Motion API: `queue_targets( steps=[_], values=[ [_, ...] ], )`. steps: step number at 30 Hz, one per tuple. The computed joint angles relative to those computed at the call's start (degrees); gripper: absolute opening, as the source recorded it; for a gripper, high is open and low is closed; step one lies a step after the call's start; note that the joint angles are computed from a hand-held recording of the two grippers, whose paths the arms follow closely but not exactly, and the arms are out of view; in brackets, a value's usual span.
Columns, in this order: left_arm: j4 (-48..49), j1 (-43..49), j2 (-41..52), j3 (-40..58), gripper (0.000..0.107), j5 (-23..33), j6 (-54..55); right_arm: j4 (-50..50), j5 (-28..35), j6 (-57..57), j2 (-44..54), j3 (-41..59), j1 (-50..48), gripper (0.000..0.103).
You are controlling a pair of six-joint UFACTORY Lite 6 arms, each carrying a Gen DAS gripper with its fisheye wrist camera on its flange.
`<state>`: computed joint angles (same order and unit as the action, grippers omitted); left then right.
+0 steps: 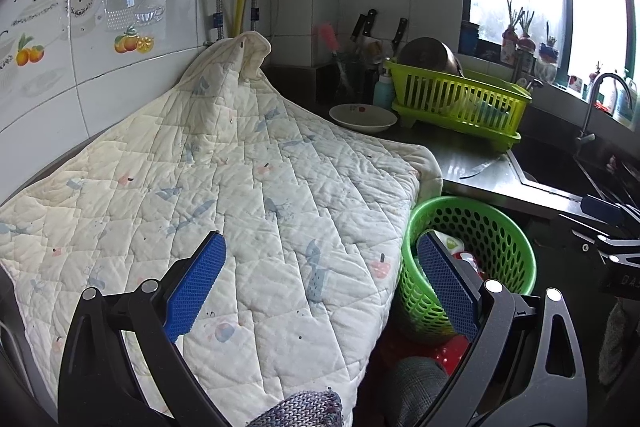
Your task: Collect trash
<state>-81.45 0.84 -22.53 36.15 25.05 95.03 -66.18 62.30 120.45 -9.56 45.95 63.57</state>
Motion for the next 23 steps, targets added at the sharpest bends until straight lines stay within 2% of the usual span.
queue_targets(
  steps=[23],
  values=[
    [-2.4, 1.2, 0.3, 0.3, 0.095, 0.4, 1.1, -0.8, 0.5, 0.5, 1.2, 1.4, 0.6, 0.095]
  ],
)
